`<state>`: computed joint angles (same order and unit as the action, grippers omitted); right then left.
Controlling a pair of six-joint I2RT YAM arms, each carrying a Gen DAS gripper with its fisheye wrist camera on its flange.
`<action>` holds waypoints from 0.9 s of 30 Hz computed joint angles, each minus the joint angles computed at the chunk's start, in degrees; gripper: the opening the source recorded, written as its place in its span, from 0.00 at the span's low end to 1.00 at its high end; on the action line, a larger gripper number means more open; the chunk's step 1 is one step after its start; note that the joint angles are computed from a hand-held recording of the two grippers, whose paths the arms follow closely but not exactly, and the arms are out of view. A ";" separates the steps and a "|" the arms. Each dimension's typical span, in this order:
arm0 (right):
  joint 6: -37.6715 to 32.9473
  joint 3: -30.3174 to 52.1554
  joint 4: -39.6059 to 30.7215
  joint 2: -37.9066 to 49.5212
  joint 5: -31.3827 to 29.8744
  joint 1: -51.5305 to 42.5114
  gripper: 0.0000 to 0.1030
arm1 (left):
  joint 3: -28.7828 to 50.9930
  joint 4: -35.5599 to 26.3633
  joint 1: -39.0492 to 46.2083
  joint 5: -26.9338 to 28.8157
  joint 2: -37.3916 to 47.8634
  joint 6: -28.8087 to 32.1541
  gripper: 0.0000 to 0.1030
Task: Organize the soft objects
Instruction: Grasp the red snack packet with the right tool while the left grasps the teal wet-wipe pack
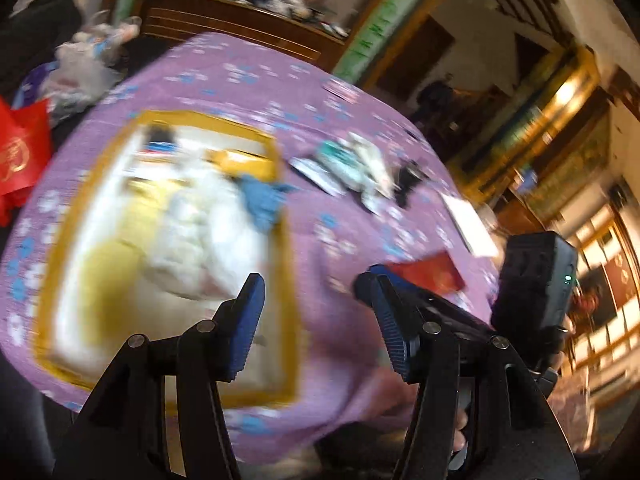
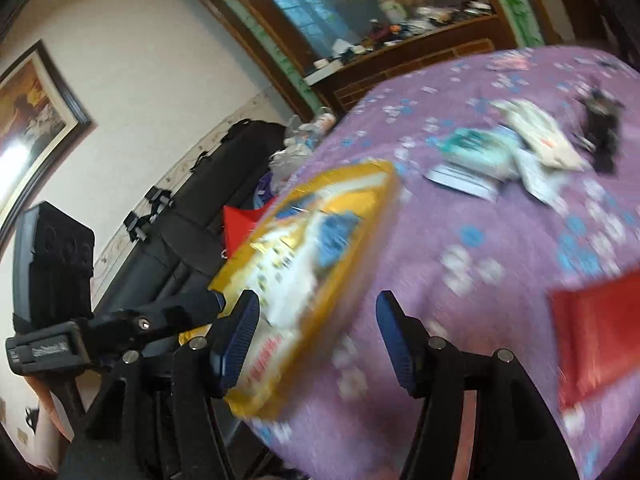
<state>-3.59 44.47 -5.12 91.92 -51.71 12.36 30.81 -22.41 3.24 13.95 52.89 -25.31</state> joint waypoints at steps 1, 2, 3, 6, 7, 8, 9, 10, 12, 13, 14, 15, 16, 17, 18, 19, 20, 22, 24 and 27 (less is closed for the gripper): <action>-1.02 -0.57 -1.30 -0.57 -0.26 -1.93 0.59 | 0.67 0.57 -4.71 -2.55 1.04 -1.67 0.54; -2.40 -0.82 -3.04 -1.12 -0.60 -3.80 0.59 | 1.36 1.08 -8.11 -4.42 1.95 -2.81 0.54; -4.47 -0.71 -5.43 -1.53 -1.33 -6.06 0.60 | 1.98 1.54 -11.47 -6.26 2.89 -3.59 0.54; -8.46 -0.45 -9.84 -2.01 -1.42 -11.04 0.69 | 3.59 1.76 -19.32 -11.40 4.76 -5.01 0.54; -9.01 -0.40 -10.63 -1.80 -0.65 -12.81 0.69 | 4.29 1.50 -22.10 -13.40 5.55 -5.58 0.54; -8.87 -0.20 -11.09 -1.25 0.38 -14.48 0.69 | 4.90 1.35 -23.39 -14.27 6.31 -5.80 0.54; -8.51 0.25 -11.59 -0.49 1.68 -15.81 0.69 | 5.47 1.70 -24.76 -14.93 7.41 -5.90 0.54; -7.72 1.06 -11.87 0.96 3.14 -17.50 0.69 | 5.50 2.17 -25.10 -14.98 8.00 -5.80 0.54; -4.30 1.36 -9.75 2.16 6.60 -19.62 0.69 | 5.78 3.34 -25.01 -14.67 9.96 -5.88 0.54; -3.07 1.59 -8.43 2.95 8.45 -20.13 0.69 | 5.93 3.64 -24.53 -13.97 11.08 -5.94 0.54; -1.23 2.45 -7.60 4.13 11.68 -19.97 0.69 | 6.01 3.86 -23.98 -13.30 11.91 -6.12 0.54; 0.33 4.51 -8.54 6.47 13.88 -19.85 0.69 | 5.70 4.26 -22.97 -12.22 12.09 -6.09 0.54; 1.19 5.99 -9.18 8.43 13.62 -20.21 0.69 | 5.34 4.88 -22.30 -11.38 12.24 -6.17 0.54; 2.49 7.90 -9.72 10.87 13.16 -20.61 0.69 | 5.12 5.46 -22.05 -11.02 12.62 -6.29 0.54; 3.70 9.45 -9.99 12.46 13.28 -20.40 0.69 | 4.74 5.95 -21.37 -10.43 12.92 -6.32 0.54; 5.14 11.27 -9.99 14.10 12.78 -20.10 0.69 | 4.46 6.40 -20.49 -9.75 13.47 -6.37 0.54; 6.96 12.65 -9.37 15.18 12.59 -19.75 0.71 | 4.27 6.42 -19.88 -9.17 13.71 -6.27 0.54; 11.79 15.29 -7.49 16.88 14.61 -18.35 0.73 | 3.83 6.55 -18.79 -8.15 13.60 -6.07 0.54; 15.02 18.30 -7.08 19.07 16.52 -17.18 0.77 | 3.12 7.27 -17.86 -7.48 13.34 -5.59 0.54; 15.68 24.19 -8.94 23.36 21.95 -14.13 0.79 | 3.00 7.83 -16.35 -6.78 14.65 -5.33 0.54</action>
